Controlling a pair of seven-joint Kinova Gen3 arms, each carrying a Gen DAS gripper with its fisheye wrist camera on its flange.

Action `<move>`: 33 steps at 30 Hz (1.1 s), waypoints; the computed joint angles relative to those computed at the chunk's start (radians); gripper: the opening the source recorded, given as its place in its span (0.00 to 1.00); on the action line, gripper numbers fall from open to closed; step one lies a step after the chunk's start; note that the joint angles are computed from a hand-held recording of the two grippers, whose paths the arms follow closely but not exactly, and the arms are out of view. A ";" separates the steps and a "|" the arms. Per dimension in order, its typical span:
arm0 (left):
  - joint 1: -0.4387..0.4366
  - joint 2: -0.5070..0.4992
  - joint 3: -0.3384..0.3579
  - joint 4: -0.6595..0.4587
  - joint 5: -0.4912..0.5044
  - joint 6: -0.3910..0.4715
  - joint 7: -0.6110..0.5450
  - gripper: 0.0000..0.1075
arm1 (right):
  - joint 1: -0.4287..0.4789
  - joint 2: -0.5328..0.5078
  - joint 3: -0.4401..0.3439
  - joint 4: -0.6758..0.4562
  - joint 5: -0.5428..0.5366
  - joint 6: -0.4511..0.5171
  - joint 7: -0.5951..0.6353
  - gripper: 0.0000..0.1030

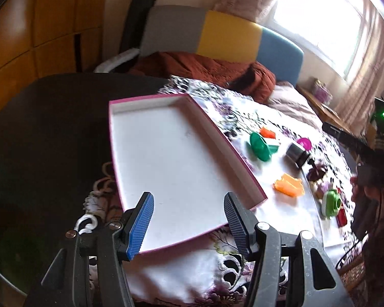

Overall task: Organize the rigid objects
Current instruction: 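Reach the left tool to the green spool-shaped stand and close on it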

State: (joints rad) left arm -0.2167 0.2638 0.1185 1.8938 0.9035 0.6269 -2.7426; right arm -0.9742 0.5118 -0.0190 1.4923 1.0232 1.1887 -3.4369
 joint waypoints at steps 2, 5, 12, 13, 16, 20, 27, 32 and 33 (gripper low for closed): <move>0.012 -0.002 -0.006 -0.013 -0.038 0.017 0.025 0.54 | -0.024 -0.030 0.065 0.067 -0.038 -0.033 -0.081 1.00; 0.044 0.024 -0.005 -0.067 -0.110 0.052 0.084 0.54 | -0.096 -0.083 0.204 0.156 -0.101 -0.146 -0.203 1.00; 0.145 0.101 0.032 -0.203 -0.291 0.086 0.226 0.54 | -0.021 -0.144 0.089 0.241 -0.004 -0.151 -0.417 1.00; 0.182 0.116 0.026 -0.233 -0.332 0.094 0.242 0.54 | 0.014 -0.146 0.043 0.242 0.014 -0.140 -0.427 1.00; 0.234 0.157 0.062 -0.301 -0.429 0.095 0.251 0.54 | 0.098 -0.139 -0.067 0.231 0.045 -0.121 -0.426 1.00; 0.311 0.221 0.082 -0.395 -0.534 0.099 0.264 0.54 | 0.100 -0.142 -0.070 0.234 0.055 -0.131 -0.420 1.00; 0.430 0.320 0.094 -0.521 -0.688 0.090 0.242 0.54 | 0.117 -0.163 -0.073 0.269 0.063 -0.179 -0.475 1.00; 0.503 0.391 0.071 -0.621 -0.783 0.120 0.276 0.54 | 0.122 -0.181 -0.076 0.302 0.083 -0.187 -0.549 1.00; 0.511 0.407 0.070 -0.648 -0.797 0.140 0.278 0.54 | 0.128 -0.184 -0.079 0.308 0.083 -0.195 -0.559 1.00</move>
State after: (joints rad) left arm 0.2946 0.6711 0.1885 1.2461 0.1065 0.7671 -2.4648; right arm -0.8463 0.3276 -0.0980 1.8004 1.1067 0.9937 -3.9959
